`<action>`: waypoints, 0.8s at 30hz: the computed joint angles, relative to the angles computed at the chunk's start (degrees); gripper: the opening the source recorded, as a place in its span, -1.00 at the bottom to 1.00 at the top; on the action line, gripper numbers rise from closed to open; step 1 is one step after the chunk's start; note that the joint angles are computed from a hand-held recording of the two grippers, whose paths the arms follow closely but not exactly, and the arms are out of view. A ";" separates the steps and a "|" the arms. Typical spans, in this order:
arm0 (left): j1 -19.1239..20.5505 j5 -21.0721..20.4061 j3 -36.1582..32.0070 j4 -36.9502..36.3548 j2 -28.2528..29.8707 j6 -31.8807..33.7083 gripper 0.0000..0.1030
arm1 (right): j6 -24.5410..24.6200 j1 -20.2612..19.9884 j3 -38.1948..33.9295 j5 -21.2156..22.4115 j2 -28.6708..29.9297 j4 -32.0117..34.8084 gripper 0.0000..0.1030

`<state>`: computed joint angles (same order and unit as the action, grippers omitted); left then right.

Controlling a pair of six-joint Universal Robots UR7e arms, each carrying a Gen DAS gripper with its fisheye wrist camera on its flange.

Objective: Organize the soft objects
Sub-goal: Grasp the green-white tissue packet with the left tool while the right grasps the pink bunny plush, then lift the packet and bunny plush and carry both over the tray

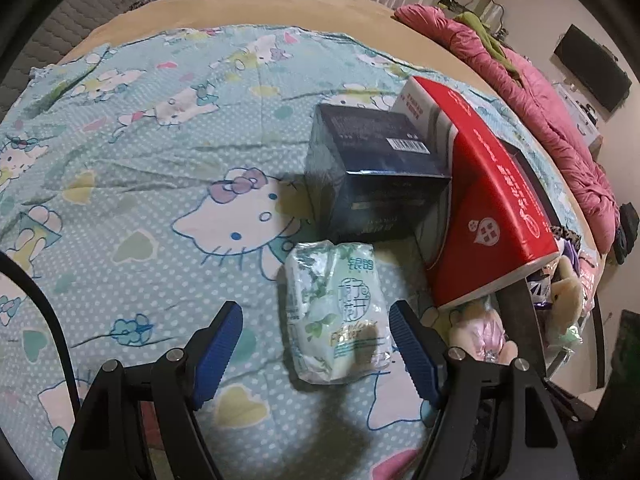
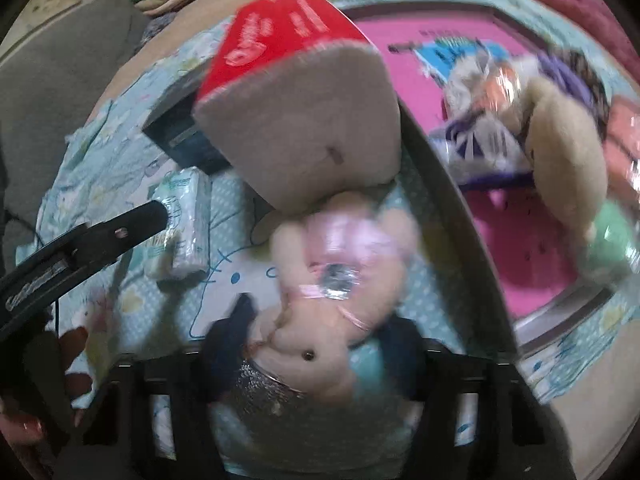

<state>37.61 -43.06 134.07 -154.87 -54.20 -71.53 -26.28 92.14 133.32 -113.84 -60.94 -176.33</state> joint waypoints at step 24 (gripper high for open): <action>-4.81 3.02 -1.46 4.03 0.16 -2.09 -0.11 | -14.54 -2.80 2.78 15.25 -15.57 5.15 -0.10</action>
